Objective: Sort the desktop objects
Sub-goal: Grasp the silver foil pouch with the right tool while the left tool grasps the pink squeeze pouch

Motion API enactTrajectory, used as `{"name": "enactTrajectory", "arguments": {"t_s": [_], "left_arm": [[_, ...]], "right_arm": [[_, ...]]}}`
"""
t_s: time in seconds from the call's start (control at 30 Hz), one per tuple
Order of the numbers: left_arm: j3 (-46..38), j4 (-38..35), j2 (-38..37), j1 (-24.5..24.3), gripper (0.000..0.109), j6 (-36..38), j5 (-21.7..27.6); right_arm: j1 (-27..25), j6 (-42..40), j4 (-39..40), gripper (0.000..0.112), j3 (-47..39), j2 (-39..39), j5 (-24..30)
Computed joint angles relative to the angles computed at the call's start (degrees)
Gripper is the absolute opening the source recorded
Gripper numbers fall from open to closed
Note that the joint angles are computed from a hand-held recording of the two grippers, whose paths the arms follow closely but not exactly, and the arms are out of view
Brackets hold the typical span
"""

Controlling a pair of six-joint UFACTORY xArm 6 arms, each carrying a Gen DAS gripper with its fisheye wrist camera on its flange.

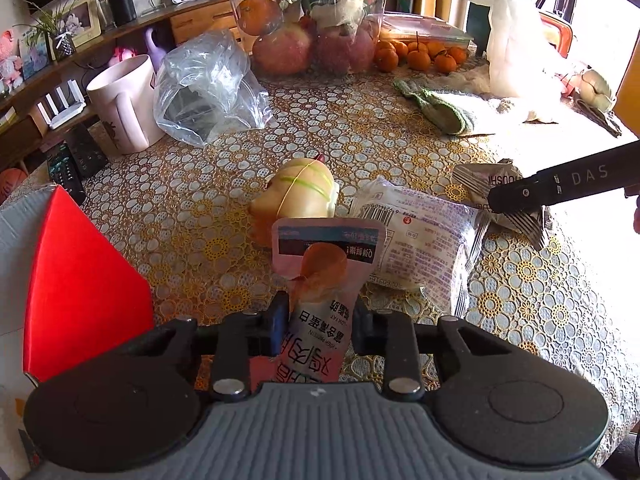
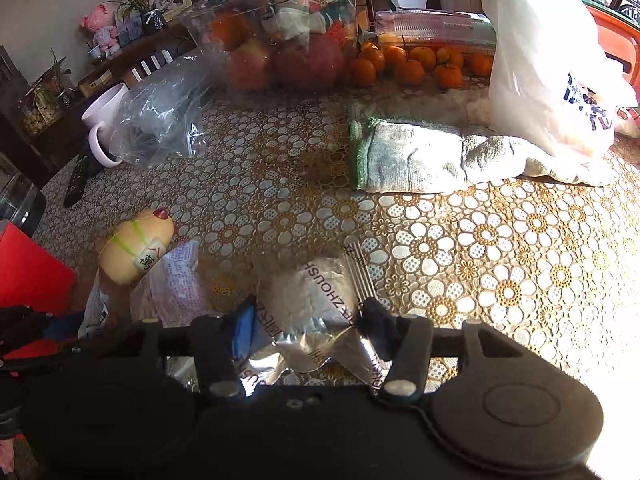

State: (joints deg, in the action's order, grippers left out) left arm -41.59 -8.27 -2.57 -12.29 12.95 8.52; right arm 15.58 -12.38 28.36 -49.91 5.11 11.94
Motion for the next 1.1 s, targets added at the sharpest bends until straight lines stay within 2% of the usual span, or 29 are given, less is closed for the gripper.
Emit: {"name": "enactTrajectory", "arguments": {"t_s": [0.37,0.5,0.87,1.1], "left_arm": [[2.4,-6.8,-3.7,-1.0,0.022,5.6,-0.3],[3.7,-10.6,-6.0,-1.4,0.020,8.7,0.5],[7.8,-21.6,-13.8,-2.2,0.019,18.8,5.0],[10.9,-25.1,-20.6,-1.4,0.019,21.0,9.1]], "right_arm": [[0.2,-0.9,-1.1,0.055,5.2,-6.4,0.3],[0.7,-3.9,1.5,0.054,7.5,-9.4,0.8],[2.3,-5.1,2.6,0.054,13.4,-17.7,3.4],[4.3,-2.7,0.6,0.054,15.9,-22.2,5.3]]}}
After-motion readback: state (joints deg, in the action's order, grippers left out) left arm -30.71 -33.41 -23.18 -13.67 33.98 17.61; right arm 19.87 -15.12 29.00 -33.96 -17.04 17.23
